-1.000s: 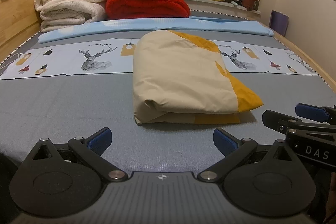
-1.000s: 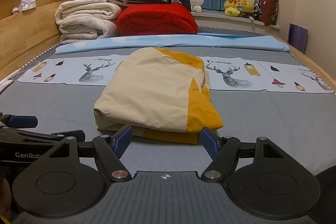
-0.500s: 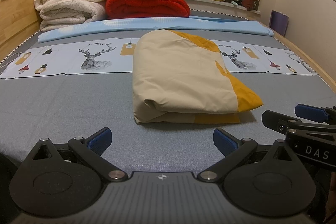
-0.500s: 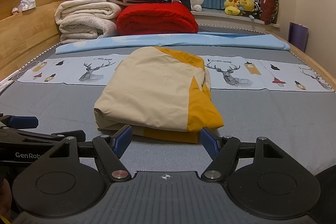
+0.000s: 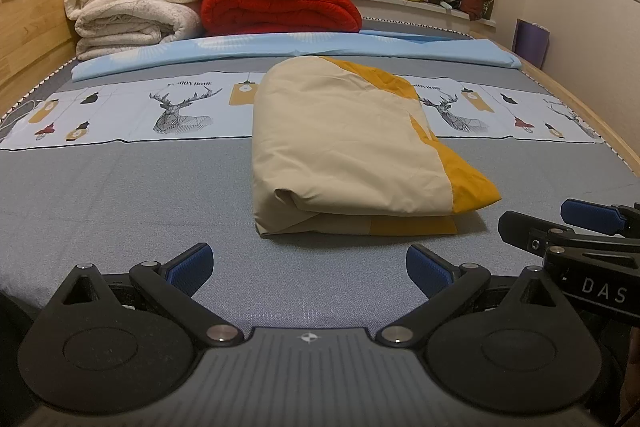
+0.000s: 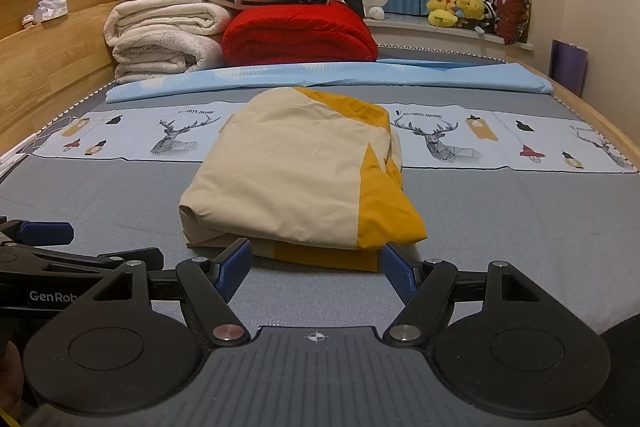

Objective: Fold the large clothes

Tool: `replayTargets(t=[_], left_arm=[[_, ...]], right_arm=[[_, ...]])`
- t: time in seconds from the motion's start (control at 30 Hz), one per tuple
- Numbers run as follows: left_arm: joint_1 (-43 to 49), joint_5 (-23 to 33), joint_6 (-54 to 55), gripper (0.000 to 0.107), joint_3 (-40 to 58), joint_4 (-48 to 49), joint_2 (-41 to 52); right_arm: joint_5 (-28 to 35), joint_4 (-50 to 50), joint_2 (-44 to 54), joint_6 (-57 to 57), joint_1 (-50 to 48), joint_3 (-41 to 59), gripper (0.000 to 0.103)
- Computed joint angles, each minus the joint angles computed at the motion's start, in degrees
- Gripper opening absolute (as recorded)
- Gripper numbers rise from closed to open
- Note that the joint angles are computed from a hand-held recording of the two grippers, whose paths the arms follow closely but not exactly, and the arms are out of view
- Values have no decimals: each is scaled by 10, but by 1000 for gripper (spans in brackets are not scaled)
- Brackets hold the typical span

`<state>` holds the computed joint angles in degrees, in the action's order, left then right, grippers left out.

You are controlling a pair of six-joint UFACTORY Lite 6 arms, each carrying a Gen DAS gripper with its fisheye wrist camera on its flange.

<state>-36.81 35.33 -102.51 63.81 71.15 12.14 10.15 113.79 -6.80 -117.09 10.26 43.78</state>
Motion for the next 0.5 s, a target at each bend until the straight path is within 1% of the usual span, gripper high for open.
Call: replayTargets(t=[0.5], left_arm=[[-2,-2,-13,103,-4,11,4]], right_arm=[[0,-3,0,4,0,-2,74]])
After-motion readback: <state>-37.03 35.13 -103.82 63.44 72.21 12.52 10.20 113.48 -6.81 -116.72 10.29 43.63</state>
